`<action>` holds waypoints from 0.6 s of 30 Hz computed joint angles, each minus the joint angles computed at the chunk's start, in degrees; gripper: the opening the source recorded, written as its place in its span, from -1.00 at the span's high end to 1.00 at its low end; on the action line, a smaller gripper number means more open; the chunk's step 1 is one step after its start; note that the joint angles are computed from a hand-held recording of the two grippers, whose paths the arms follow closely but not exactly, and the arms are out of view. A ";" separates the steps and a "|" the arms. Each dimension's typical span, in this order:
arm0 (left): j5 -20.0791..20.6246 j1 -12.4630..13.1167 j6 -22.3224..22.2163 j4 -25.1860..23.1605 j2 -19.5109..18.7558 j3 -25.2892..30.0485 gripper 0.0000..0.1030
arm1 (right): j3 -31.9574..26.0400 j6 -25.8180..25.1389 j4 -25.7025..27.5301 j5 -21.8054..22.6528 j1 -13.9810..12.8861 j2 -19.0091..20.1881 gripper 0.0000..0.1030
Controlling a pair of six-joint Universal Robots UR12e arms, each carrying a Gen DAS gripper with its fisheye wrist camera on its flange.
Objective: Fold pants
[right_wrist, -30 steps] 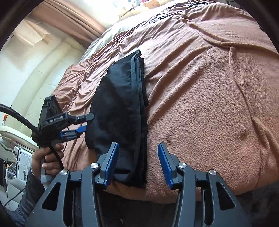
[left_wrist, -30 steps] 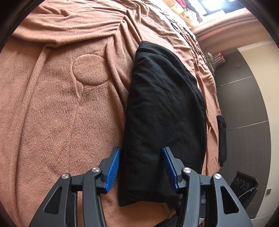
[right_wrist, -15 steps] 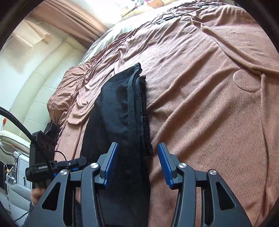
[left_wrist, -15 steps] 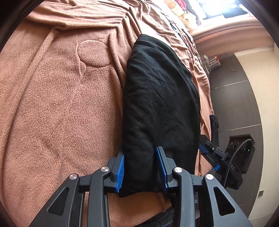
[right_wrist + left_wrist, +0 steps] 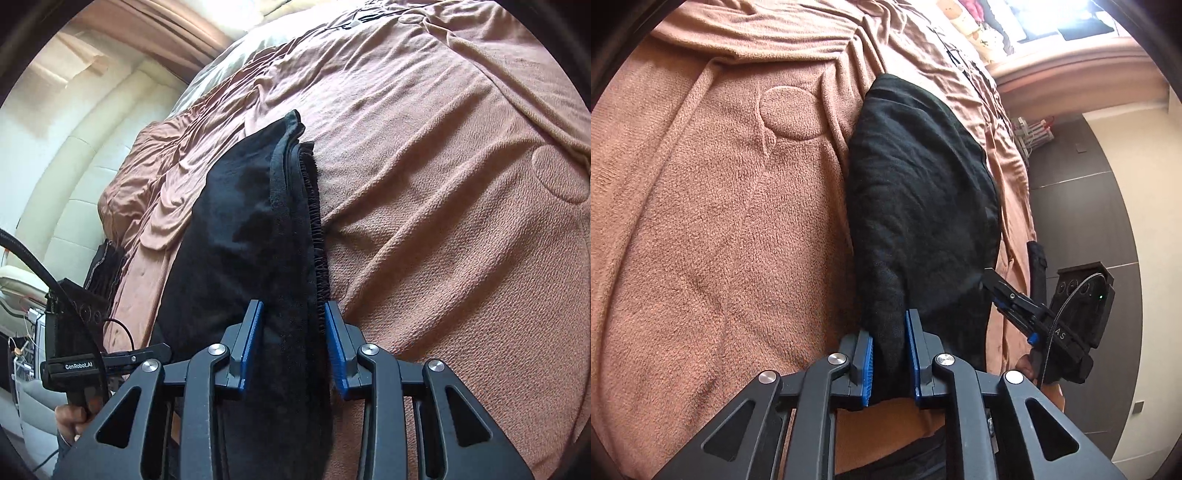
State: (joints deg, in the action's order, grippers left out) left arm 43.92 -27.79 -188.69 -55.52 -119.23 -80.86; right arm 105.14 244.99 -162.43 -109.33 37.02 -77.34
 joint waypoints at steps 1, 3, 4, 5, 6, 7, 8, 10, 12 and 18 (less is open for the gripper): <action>0.00 0.20 0.18 0.05 0.29 -0.25 0.68 | -0.24 0.04 0.36 0.28 0.03 0.01 0.46; -0.03 0.55 0.38 -0.21 0.77 -0.59 0.68 | -0.76 0.10 0.92 0.70 0.17 0.19 0.49; 0.05 0.78 0.70 -0.51 0.97 -0.77 0.69 | -0.96 0.20 1.00 1.00 0.25 0.29 0.49; 0.29 0.91 1.10 -0.89 1.18 -0.83 0.69 | -1.14 0.31 1.06 1.32 0.35 0.39 0.52; 0.59 1.04 1.61 -1.30 1.41 -0.94 0.69 | -1.38 0.31 1.15 1.59 0.46 0.55 0.54; 0.86 1.19 1.99 -1.77 1.60 -1.02 0.69 | -1.60 0.20 1.16 1.79 0.57 0.72 0.54; 1.23 1.31 2.26 -2.31 1.84 -1.16 0.69 | -1.75 0.08 0.95 2.10 0.66 0.88 0.56; 1.60 1.58 2.55 -2.80 2.19 -1.48 0.69 | -1.98 -0.07 0.38 2.96 0.76 1.21 0.58; 1.47 2.05 2.58 -2.91 2.53 -1.94 0.69 | -1.98 -0.08 -0.61 4.06 0.75 1.49 0.62; 1.58 2.88 2.80 -3.35 3.60 -3.30 0.70 | -1.36 -0.59 -3.28 7.51 0.29 1.87 0.63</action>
